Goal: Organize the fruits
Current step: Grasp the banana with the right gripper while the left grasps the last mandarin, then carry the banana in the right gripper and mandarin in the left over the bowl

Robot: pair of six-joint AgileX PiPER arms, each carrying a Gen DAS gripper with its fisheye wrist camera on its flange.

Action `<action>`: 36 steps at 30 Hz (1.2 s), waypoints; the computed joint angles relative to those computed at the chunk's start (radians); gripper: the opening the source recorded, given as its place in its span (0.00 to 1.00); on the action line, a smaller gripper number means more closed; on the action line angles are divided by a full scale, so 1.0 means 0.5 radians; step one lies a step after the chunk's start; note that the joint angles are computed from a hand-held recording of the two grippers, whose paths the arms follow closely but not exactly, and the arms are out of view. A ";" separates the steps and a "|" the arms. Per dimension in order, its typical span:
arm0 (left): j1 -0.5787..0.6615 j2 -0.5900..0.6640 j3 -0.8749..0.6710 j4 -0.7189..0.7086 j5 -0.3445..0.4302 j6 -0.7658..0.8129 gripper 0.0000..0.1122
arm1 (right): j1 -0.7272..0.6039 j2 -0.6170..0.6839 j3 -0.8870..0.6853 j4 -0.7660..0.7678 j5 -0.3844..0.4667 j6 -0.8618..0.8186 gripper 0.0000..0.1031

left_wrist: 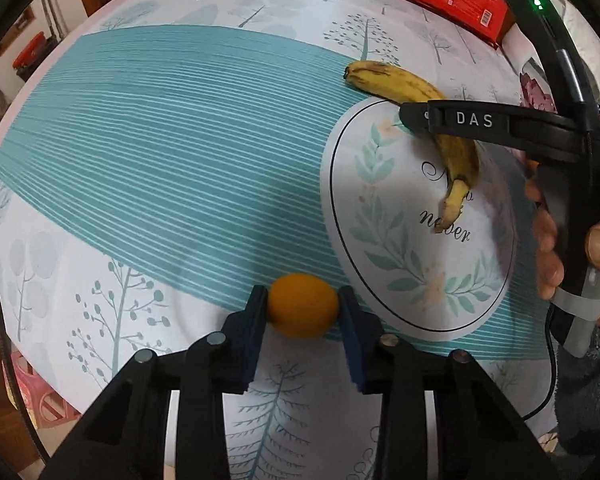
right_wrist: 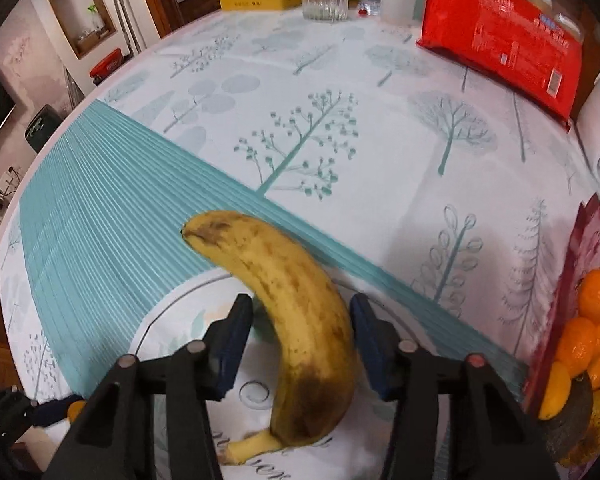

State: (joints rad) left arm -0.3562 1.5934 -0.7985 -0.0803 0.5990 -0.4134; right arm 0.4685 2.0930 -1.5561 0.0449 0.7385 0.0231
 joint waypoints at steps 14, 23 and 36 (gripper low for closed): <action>0.005 0.042 -0.161 -0.024 0.053 0.121 0.30 | -0.027 -0.125 0.181 0.093 -0.102 -0.009 0.35; 0.043 -0.043 -0.308 0.121 0.175 0.111 0.30 | -0.056 -0.426 0.387 0.311 -0.156 -0.099 0.35; -0.224 0.079 -1.149 0.252 0.486 0.260 0.30 | -0.472 -1.213 0.654 0.384 -0.061 -0.098 0.35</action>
